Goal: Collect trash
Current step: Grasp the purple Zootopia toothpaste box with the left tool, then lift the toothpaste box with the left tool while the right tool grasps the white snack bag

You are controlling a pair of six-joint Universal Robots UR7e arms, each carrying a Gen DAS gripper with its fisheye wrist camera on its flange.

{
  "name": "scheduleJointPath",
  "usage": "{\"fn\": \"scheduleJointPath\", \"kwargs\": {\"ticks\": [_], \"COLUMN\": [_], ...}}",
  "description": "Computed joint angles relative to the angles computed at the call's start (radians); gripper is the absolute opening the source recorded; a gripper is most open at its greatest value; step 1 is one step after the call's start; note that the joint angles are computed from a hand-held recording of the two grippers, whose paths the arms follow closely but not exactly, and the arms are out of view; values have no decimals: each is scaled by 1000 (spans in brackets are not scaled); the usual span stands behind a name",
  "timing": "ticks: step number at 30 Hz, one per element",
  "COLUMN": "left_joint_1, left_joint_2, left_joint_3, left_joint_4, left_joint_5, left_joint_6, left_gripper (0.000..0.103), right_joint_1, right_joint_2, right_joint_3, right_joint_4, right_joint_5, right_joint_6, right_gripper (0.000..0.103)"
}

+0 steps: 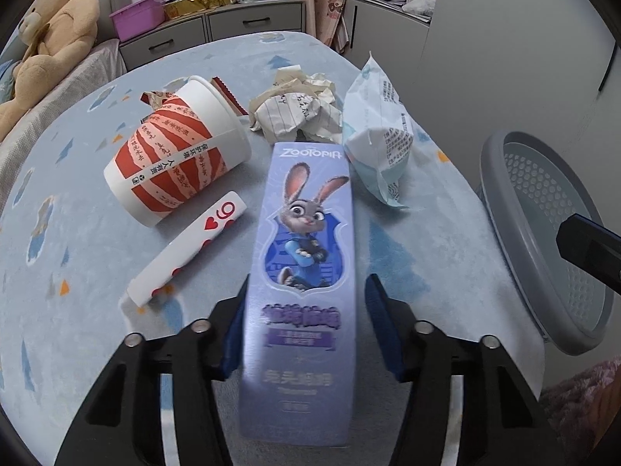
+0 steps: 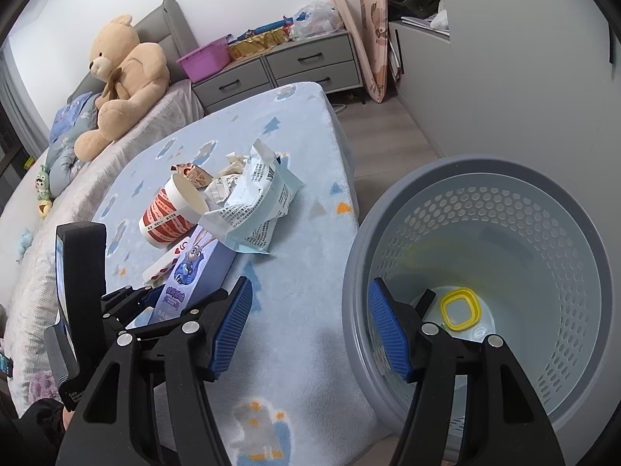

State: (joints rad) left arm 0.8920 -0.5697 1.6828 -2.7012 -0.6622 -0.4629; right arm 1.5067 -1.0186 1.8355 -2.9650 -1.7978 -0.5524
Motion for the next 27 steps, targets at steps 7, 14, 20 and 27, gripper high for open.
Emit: {"fn": "scheduleJointPath", "kwargs": {"ticks": [7,14,20,27], "left_joint_1": [-1,-28,-55,-76], "left_joint_2": [-22,-47,-80,-122], "left_joint_3": [32,76,126,179], "left_joint_4": [-39,-59,-82,-105], "left_joint_5": [-24,4,31,67], "left_joint_6": [8,2,-15,-41], "left_gripper": [43,43,43,43], "right_joint_1": [3,3,2,6], "right_joint_2": [13,19,21,32], "right_joint_3": [-5,-5,-7,-11], "right_joint_4": [-7,-21,-24,-33], "right_joint_5": [-19,-26,-26,-35], "right_joint_6": [-4,-5,-5,-9], "right_gripper": [61,61,61,61]}}
